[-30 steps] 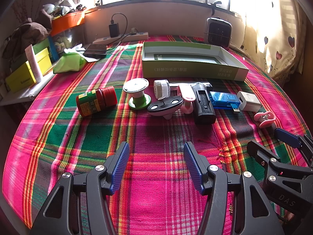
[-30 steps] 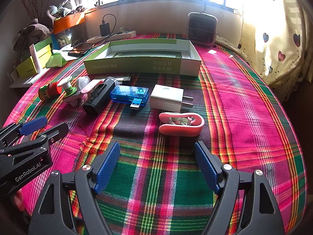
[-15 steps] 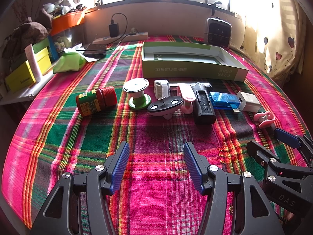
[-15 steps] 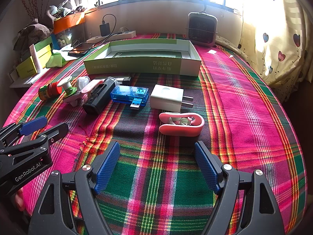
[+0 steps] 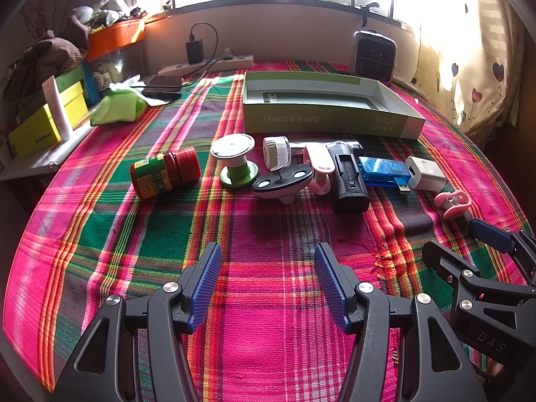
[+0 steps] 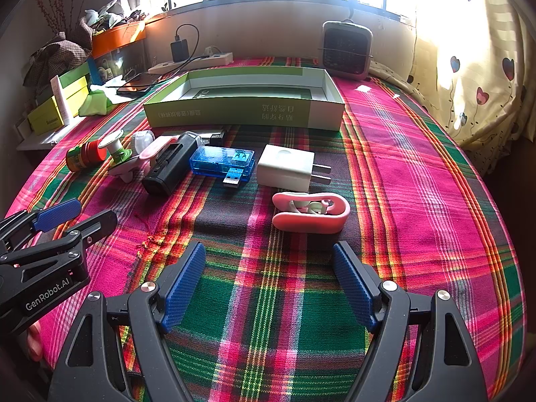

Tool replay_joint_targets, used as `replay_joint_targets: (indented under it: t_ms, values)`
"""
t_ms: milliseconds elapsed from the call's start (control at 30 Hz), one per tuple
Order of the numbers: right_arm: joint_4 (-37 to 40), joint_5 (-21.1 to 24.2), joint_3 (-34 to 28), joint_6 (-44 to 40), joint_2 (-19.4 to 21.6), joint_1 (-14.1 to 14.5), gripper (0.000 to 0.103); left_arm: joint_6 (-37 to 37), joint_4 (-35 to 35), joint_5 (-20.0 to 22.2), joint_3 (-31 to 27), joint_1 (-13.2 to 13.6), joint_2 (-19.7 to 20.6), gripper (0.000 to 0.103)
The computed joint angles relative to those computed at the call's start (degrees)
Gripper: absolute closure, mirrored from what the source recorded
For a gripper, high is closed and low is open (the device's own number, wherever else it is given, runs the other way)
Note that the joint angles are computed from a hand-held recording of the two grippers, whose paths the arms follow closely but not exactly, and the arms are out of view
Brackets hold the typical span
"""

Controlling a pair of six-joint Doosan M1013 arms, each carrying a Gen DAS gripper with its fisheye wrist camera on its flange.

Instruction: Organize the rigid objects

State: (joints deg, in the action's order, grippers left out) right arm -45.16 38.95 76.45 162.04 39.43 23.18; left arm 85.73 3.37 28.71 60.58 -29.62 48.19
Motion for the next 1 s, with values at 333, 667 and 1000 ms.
replay_joint_targets:
  t_ms: [333,667,1000]
  values:
    - [0.34,-0.29,0.05,-0.51,-0.02,-0.1,0.025,2.55,-1.72,1.38,-0.96,0.08,0.34,0.046]
    - [2.86,-5.96,3.36,-3.99,-2.17,-1.34,0.025,15.26,-13.15,8.56,-4.98,2.07,1.67,0.046]
    - [1.83,-10.1,4.54,-5.92,-3.74,-4.04,0.025,10.2,-12.38,6.12,-7.2,4.3,1.94,0.046]
